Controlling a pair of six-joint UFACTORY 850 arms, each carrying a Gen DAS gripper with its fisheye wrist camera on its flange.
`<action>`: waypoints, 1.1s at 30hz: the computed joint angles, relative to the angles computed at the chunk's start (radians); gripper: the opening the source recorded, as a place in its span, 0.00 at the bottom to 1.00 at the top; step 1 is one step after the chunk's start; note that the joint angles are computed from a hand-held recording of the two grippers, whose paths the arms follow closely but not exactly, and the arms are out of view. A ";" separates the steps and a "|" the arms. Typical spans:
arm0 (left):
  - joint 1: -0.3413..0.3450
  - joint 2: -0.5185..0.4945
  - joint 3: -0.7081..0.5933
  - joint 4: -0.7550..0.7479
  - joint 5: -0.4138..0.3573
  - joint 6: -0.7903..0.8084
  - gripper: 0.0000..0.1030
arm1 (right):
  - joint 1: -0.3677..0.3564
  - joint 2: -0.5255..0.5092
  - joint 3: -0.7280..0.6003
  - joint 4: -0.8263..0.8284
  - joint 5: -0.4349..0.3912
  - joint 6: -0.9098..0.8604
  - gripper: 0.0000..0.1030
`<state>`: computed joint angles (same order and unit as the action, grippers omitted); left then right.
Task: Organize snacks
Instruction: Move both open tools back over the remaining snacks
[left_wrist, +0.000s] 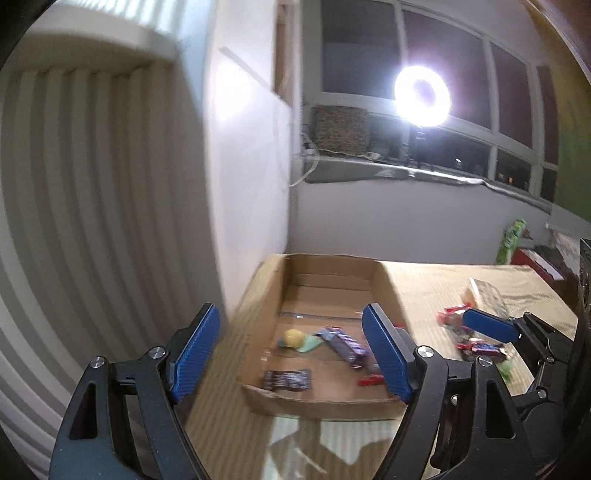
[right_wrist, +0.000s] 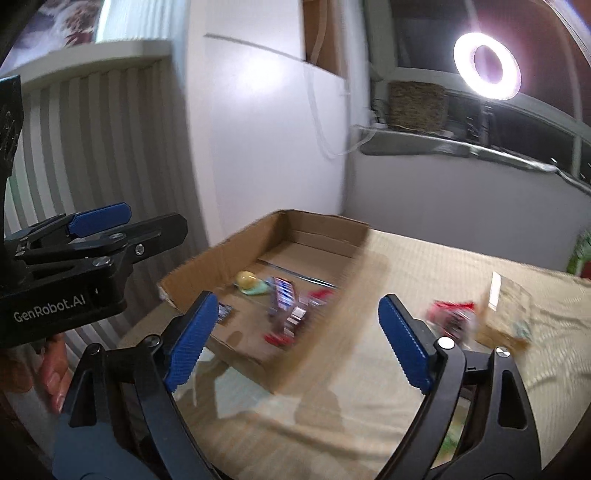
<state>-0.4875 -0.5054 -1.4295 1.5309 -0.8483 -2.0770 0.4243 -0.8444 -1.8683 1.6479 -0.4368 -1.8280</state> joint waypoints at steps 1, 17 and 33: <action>-0.007 -0.014 -0.022 -0.004 0.003 0.021 0.77 | -0.011 0.014 0.024 0.027 -0.001 -0.020 0.88; -0.107 -0.246 -0.375 -0.020 0.170 0.292 0.77 | -0.198 0.214 0.348 0.591 0.098 -0.460 0.88; -0.134 -0.191 -0.287 0.005 0.121 0.233 0.77 | -0.180 0.219 0.382 0.569 0.083 -0.462 0.88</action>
<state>-0.6212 -0.6965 -1.7160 1.5361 -0.7274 -1.8438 0.2443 -0.6254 -1.4863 2.2167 -0.3538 -2.2901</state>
